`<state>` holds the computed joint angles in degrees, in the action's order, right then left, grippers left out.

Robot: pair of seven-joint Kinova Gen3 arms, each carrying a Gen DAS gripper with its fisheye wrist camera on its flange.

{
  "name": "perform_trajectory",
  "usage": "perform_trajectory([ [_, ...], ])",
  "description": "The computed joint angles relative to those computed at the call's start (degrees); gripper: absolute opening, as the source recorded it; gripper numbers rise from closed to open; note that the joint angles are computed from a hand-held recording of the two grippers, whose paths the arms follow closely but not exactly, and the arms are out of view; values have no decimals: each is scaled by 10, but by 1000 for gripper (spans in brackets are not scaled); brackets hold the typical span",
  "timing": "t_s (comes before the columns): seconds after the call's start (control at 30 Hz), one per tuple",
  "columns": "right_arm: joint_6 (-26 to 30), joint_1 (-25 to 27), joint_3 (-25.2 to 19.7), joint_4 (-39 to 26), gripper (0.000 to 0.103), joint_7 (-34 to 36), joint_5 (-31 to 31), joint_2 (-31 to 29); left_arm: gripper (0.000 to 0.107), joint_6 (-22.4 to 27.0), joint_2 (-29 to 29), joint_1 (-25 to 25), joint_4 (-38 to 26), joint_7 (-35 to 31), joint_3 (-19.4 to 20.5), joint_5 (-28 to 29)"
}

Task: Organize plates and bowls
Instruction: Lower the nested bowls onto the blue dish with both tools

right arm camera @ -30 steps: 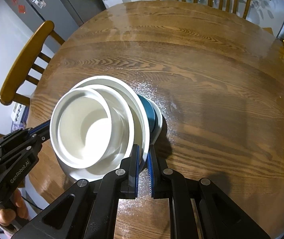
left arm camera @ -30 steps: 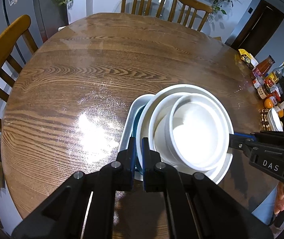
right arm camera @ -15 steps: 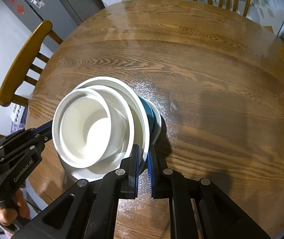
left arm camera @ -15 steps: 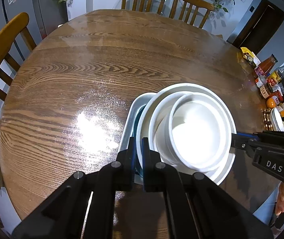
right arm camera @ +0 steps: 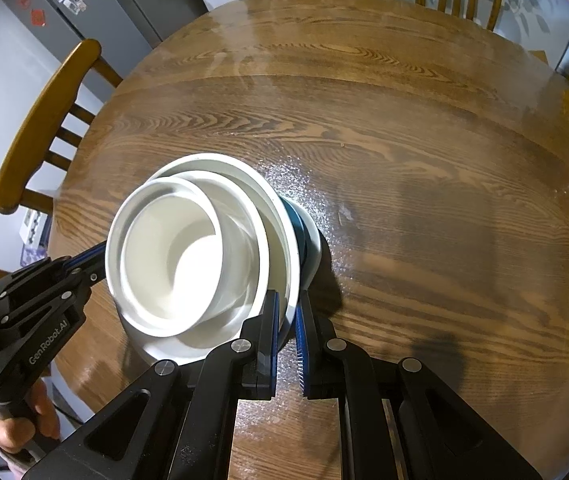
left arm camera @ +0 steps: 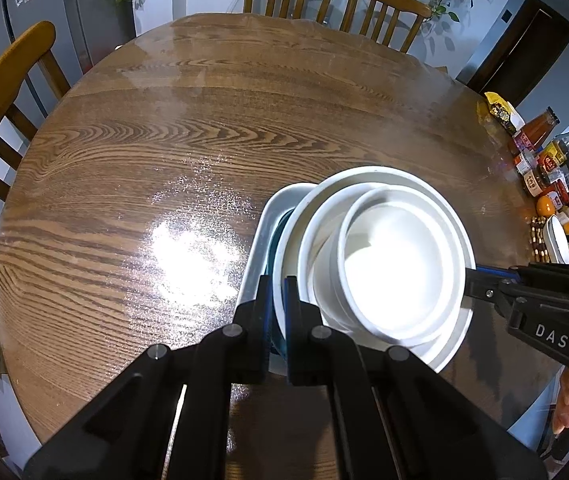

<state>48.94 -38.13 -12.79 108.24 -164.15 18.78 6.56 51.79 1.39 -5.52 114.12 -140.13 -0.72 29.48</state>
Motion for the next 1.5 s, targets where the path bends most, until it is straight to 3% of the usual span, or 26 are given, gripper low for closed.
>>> perform_trajectory([
  [0.97, -16, 15, 7, 4, 12, 23, -34, 4, 0, -13, 5, 8, -7, 18, 9, -13],
  [1.5, -2, -1, 7, -6, 12, 2, -12, 14, 2, -34, -6, 16, 6, 19, 5, -15],
])
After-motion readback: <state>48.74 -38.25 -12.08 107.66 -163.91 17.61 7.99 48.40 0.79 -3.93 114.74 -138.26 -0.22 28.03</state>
